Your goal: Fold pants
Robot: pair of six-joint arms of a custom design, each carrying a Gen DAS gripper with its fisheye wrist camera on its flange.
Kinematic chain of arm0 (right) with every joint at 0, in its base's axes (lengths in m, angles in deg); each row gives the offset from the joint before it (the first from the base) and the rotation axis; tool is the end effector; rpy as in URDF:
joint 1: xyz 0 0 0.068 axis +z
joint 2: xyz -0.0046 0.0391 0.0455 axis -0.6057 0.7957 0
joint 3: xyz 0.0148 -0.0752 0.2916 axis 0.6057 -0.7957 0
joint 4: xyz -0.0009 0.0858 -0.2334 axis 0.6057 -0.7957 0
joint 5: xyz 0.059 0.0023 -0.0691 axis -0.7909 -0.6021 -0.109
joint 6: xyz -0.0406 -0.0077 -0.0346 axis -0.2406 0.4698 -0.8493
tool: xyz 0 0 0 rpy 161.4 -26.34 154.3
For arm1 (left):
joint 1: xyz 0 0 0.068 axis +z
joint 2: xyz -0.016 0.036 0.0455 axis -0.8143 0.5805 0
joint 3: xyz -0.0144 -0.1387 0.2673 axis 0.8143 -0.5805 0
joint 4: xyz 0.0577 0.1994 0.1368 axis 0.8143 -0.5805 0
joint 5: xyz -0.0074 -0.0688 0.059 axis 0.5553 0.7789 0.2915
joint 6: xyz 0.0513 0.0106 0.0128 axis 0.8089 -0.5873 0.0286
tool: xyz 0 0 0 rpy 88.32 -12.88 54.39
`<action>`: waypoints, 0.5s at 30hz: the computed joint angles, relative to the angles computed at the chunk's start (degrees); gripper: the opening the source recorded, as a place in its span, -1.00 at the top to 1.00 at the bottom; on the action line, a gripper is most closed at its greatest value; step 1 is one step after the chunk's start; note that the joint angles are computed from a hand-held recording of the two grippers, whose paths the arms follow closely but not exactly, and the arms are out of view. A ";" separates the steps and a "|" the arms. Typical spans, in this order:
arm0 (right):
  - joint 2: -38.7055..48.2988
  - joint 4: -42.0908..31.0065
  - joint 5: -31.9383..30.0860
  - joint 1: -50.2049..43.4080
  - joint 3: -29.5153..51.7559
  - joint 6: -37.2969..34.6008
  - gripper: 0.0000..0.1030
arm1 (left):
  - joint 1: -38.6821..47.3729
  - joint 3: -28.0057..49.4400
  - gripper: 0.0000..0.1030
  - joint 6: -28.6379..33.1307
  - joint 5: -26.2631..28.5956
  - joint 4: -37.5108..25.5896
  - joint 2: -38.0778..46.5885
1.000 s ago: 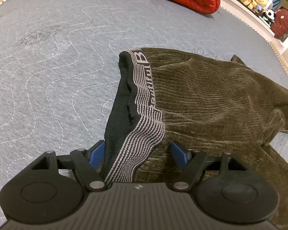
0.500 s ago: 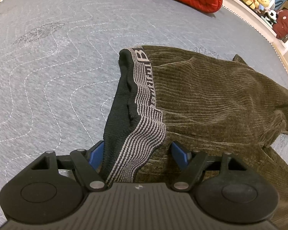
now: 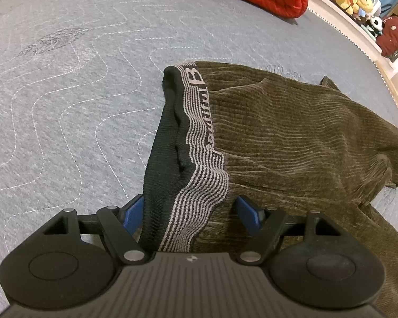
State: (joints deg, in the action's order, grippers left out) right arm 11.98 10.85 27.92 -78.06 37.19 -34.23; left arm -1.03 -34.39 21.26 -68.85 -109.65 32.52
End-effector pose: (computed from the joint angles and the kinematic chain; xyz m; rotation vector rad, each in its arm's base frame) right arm 0.2035 -0.1728 0.1355 1.4512 1.9131 0.0230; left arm 0.1890 0.2353 0.1767 -0.7499 2.5505 -0.0949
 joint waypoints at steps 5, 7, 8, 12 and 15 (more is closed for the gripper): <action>-6.87 5.44 1.91 2.91 -4.24 -0.83 0.02 | 0.38 0.16 -0.53 0.61 0.22 -0.33 0.03; -9.97 6.25 4.75 5.56 -5.80 -0.12 0.02 | 0.68 0.28 -0.53 0.72 0.60 -0.48 0.00; -10.84 6.59 5.86 6.10 -5.90 -0.03 0.02 | 0.84 0.29 -0.53 0.72 0.81 -0.61 -0.16; -11.46 8.05 19.47 7.40 -5.36 0.97 -0.14 | 1.62 0.62 -0.53 0.82 1.85 -1.07 -0.51; -10.63 11.89 20.18 3.94 -5.95 1.15 -0.23 | 2.07 0.97 -0.53 1.18 2.51 -1.72 -0.59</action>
State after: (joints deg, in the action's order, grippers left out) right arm 1.35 22.74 48.09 -74.12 31.24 -33.08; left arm 1.04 -33.42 22.44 -66.35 -111.37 31.93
